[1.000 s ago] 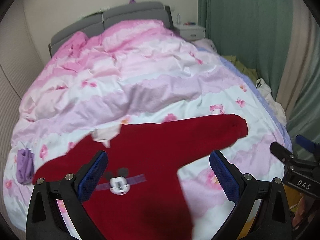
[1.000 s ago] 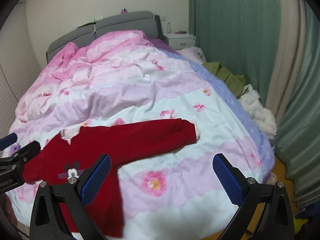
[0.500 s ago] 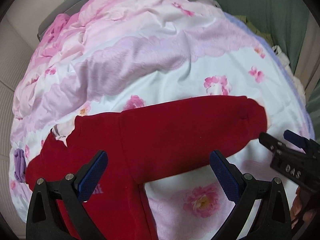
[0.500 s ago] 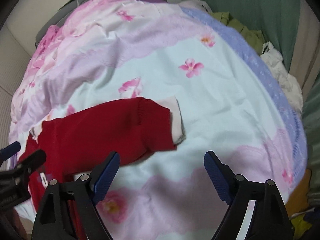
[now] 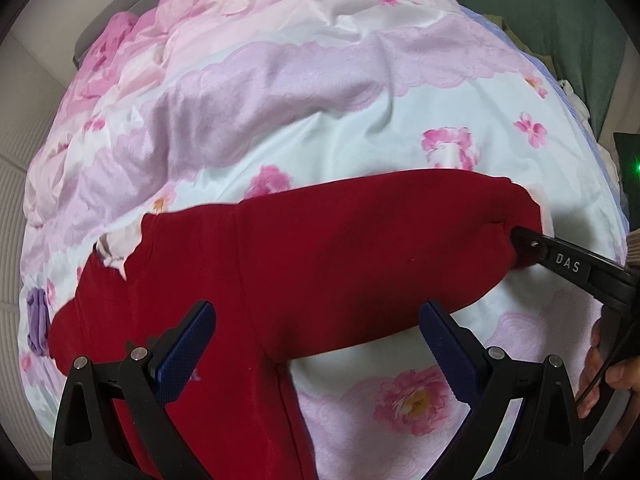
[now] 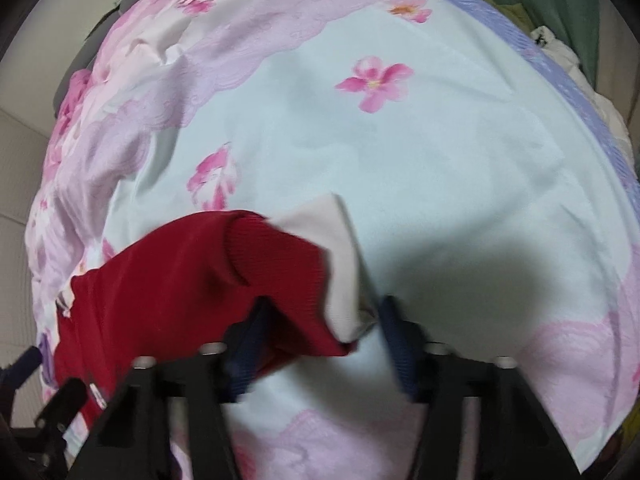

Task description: Fold small clothes

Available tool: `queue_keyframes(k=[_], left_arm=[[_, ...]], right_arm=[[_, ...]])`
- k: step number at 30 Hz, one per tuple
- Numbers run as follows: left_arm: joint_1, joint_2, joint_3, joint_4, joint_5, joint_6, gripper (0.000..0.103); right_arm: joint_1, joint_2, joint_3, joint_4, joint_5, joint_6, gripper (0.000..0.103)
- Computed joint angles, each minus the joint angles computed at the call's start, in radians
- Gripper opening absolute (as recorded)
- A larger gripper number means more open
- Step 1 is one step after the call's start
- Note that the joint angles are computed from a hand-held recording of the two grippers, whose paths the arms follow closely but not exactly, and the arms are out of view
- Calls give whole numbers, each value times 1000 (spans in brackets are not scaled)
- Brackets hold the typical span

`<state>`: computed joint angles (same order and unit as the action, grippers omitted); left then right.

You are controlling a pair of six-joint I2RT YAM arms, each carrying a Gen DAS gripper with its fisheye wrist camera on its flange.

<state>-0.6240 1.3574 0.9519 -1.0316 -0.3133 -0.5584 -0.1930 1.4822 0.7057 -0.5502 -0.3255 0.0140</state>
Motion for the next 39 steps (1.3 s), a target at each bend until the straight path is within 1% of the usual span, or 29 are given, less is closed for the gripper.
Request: queue_keyframes(k=[1, 3, 6, 8, 10, 11, 14, 16, 18, 19, 20, 23, 25, 26, 27, 30, 33, 34, 35, 36, 38, 39], left_arm=[[16, -18, -8, -3, 6, 5, 103], [41, -53, -22, -10, 9, 12, 103], [118, -130, -44, -30, 23, 54, 103], [189, -197, -60, -48, 43, 109, 103], [302, -280, -76, -77, 60, 190, 103], [359, -317, -84, -88, 76, 231, 103], [636, -405, -90, -119, 157, 437, 103], [862, -435, -84, -125, 237, 622, 103], [1106, -434, -59, -127, 314, 833, 103], [1231, -421, -41, -127, 355, 944, 103], [1357, -397, -14, -127, 387, 1045, 103], [1662, -274, 83, -114, 493, 1281, 103], [1804, -158, 164, -99, 535, 1389, 103], [1849, -115, 195, -93, 547, 1421, 103], [1899, -60, 236, -84, 559, 1453, 103], [1997, 86, 346, -61, 572, 1509, 103], [2047, 204, 433, -40, 568, 1545, 103], [2062, 247, 465, -30, 568, 1556, 103], [2071, 276, 487, -25, 571, 1564, 103], [2080, 307, 511, -21, 574, 1572, 103], [2097, 371, 556, -10, 575, 1585, 103], [2103, 406, 584, -11, 574, 1588, 103]], right_arm=[[3, 5, 8, -5, 1, -5, 26], [47, -27, 21, -30, 52, 2, 18], [83, -119, 41, -102, 84, 23, 17], [120, -224, 60, -170, 101, 56, 16], [177, -306, 94, -232, 133, 100, 16], [230, -348, 124, -275, 160, 140, 16], [416, -412, 211, -361, 256, 270, 16], [575, -410, 278, -396, 345, 377, 16], [746, -364, 354, -421, 443, 478, 16], [807, -342, 379, -428, 477, 512, 16], [903, -287, 430, -437, 530, 570, 16], [1108, -121, 578, -461, 608, 695, 16], [1217, 0, 695, -482, 657, 742, 16], [1268, 71, 764, -494, 680, 760, 16], [1302, 124, 816, -502, 688, 774, 16], [1393, 343, 1033, -536, 690, 806, 15], [1447, 537, 1242, -585, 681, 818, 15], [1462, 613, 1331, -618, 675, 823, 15], [1472, 665, 1391, -639, 668, 827, 15], [1483, 753, 1497, -685, 655, 834, 15], [1498, 860, 1636, -745, 642, 843, 15], [1506, 939, 1737, -798, 640, 845, 15]])
